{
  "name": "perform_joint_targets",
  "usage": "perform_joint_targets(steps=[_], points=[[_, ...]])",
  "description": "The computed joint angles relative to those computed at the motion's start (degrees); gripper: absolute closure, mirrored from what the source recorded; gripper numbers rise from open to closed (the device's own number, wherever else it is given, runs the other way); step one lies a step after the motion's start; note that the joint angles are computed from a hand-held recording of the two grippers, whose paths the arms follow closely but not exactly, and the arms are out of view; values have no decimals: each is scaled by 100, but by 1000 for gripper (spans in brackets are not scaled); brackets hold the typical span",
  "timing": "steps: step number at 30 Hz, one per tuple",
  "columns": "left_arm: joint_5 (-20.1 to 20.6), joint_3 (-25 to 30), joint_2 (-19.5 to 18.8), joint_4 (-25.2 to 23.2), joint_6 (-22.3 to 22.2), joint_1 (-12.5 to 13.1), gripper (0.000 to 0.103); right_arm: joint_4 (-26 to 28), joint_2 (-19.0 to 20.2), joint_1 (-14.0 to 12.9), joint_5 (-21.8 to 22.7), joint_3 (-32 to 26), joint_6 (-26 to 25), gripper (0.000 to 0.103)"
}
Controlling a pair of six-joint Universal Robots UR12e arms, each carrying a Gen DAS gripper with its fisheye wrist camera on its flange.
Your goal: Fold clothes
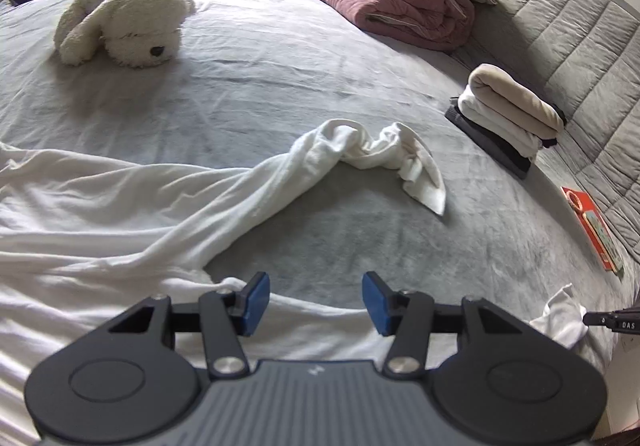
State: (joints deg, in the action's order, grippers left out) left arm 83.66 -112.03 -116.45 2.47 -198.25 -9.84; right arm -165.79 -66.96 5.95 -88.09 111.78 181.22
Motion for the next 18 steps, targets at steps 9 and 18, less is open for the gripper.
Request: perform_joint_targets(steps=[9,18], points=[[-146,22,13,-315,-180,105,58,-781,162,-21,365,-39,49,61],[251,254,-232,-529,-708,-40,89,-1420,498,-161,900,-42,-31,61]])
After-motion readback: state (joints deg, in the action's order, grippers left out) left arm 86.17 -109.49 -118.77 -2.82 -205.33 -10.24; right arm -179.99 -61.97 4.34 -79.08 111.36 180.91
